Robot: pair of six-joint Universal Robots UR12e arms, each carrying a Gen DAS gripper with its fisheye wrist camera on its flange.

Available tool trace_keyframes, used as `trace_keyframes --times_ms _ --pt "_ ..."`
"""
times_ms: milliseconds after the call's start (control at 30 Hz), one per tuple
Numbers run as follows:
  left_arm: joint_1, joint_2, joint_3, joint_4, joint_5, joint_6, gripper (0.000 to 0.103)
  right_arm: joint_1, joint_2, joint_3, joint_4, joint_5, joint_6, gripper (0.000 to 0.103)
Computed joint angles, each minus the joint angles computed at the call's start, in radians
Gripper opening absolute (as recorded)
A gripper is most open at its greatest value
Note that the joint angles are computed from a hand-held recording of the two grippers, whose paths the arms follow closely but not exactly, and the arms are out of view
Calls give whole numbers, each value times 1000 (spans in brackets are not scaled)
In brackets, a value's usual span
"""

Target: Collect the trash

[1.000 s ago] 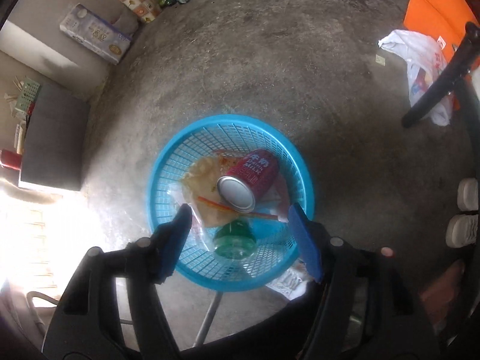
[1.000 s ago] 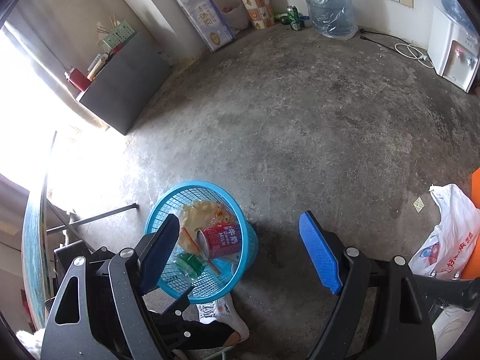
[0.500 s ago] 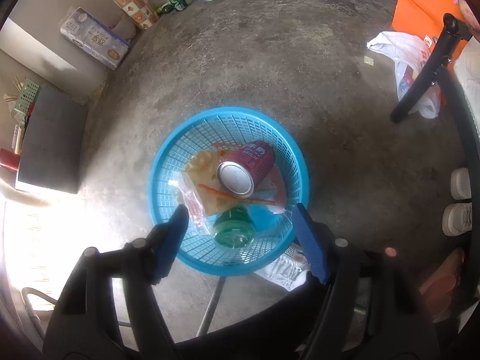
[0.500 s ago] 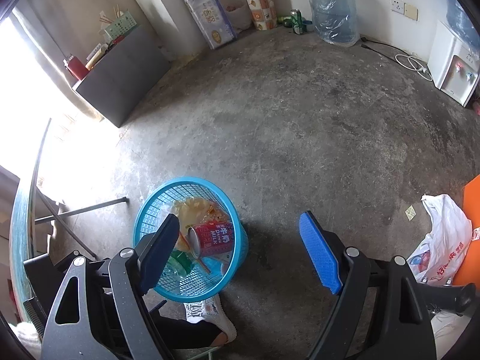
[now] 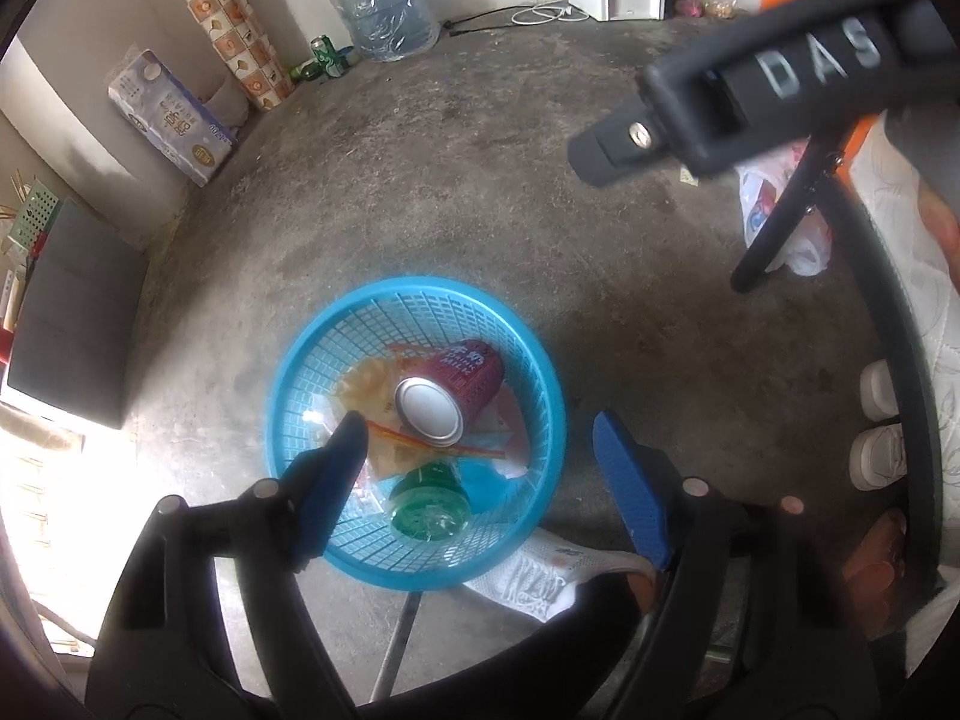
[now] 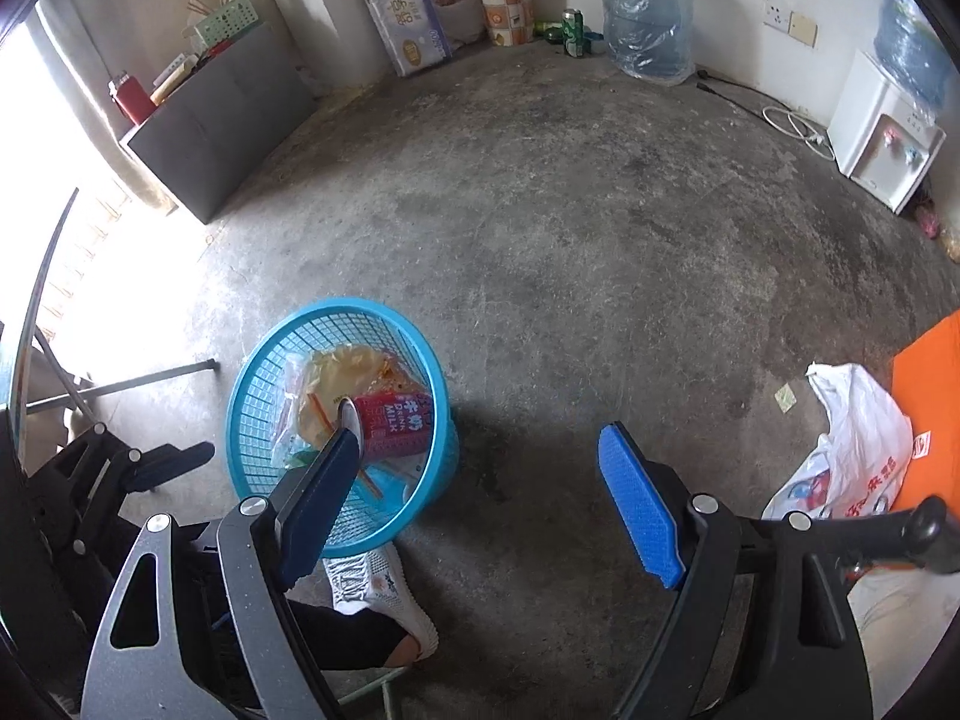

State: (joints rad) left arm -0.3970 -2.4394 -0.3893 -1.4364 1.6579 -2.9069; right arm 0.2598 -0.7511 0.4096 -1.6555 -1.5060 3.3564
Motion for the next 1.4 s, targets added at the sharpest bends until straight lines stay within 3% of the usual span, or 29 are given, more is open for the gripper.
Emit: trace_keyframes --times_ms 133,200,300,400,533,667,833,900,1033,1133,1233,1400 --pt "-2 29 -52 75 -36 14 74 18 -120 209 -115 -86 -3 80" --pt "0 53 -95 134 -73 23 75 24 -162 281 -163 -130 -4 80" --pt "-3 82 -150 231 -71 30 79 24 -207 371 -263 -152 -9 80" --pt "2 84 -155 253 -83 6 80 23 -190 350 -254 -165 -23 80" --pt "-1 66 -128 216 -67 24 80 2 -176 326 -219 -67 34 80" --pt "0 80 -154 244 -74 20 80 7 -173 322 -206 -83 34 80" --pt "-4 105 -189 318 -55 14 80 12 -184 345 -262 -95 36 80" --pt "2 114 -178 309 -109 -19 80 13 -188 353 -285 -94 33 80" --pt "19 193 -288 410 -161 -67 84 19 -200 373 -330 -108 13 80" --pt "26 243 -373 464 -169 -57 84 20 -207 388 -354 -83 9 80" --pt "38 272 -426 498 -235 -49 84 26 -214 406 -372 -79 -5 80" --pt "40 286 -461 557 -238 -62 84 39 -226 428 -369 -106 9 80"
